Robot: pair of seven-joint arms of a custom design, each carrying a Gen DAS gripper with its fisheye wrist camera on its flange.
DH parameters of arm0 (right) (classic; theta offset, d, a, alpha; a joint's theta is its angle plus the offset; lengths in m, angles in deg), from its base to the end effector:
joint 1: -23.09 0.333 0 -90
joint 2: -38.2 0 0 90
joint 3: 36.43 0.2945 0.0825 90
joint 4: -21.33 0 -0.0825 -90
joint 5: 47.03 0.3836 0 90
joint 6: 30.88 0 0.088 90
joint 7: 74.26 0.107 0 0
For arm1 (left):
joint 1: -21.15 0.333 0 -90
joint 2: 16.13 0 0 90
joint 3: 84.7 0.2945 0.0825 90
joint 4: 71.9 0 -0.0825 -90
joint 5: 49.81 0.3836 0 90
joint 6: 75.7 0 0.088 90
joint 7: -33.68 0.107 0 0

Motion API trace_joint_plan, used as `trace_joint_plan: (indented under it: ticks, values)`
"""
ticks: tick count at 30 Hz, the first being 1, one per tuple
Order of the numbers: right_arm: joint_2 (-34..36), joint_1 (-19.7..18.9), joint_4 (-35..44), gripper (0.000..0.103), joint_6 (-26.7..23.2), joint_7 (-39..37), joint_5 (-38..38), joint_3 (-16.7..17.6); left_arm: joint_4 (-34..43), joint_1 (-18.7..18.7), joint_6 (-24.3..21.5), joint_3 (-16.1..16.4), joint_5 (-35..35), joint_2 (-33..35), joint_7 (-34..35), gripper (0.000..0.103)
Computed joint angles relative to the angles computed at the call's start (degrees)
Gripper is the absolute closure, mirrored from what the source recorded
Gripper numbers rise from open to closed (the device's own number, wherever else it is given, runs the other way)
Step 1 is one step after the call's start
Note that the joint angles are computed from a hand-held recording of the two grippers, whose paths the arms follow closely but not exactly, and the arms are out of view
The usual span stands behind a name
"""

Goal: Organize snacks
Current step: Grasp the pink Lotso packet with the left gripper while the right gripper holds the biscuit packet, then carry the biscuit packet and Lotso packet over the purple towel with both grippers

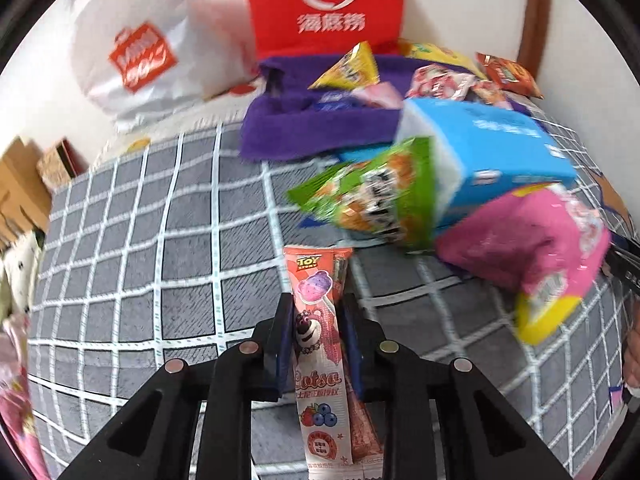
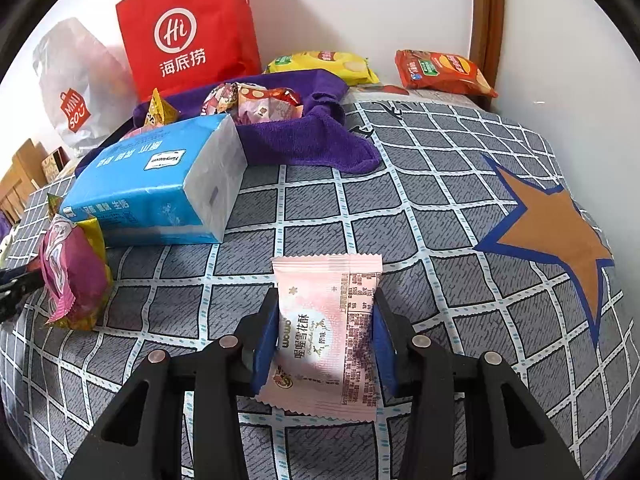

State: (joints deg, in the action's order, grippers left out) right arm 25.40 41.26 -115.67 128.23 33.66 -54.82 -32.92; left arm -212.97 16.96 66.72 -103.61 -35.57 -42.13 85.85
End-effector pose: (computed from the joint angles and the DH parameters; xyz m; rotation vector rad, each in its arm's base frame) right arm 0.4733 0.1955 0.4531 -1.9932 1.6628 -0.4666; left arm 0.4187 -0.1871 0.4798 -1.9694 1.7962 -0.4612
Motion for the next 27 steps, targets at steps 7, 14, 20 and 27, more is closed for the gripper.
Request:
trace_joint_plan:
  ticks: [7, 14, 20, 27]
  values:
    - [0.21, -0.24, 0.39, 0.057, -0.53, 0.43, -1.29, 0.41, -5.27, 3.19, 9.48, -2.50, 3.87, -2.22, -4.01, 0.071]
    - [0.32, -0.09, 0.38, 0.057, -0.32, -0.03, -0.93, 0.20, -5.89, 2.45, 11.09, -1.23, 0.64, -2.37, -1.82, 0.064]
    - [0.38, -0.36, 0.49, 0.056, -0.67, 0.53, -2.29, 0.58, -5.57, 2.02, 11.56, -1.23, -1.21, -1.74, 0.96, 0.052]
    - [0.36, -0.11, 0.46, 0.054, -0.62, -0.13, -1.75, 0.36, -5.20, 2.59, 11.10, -1.94, -0.60, -1.54, 0.58, 0.051]
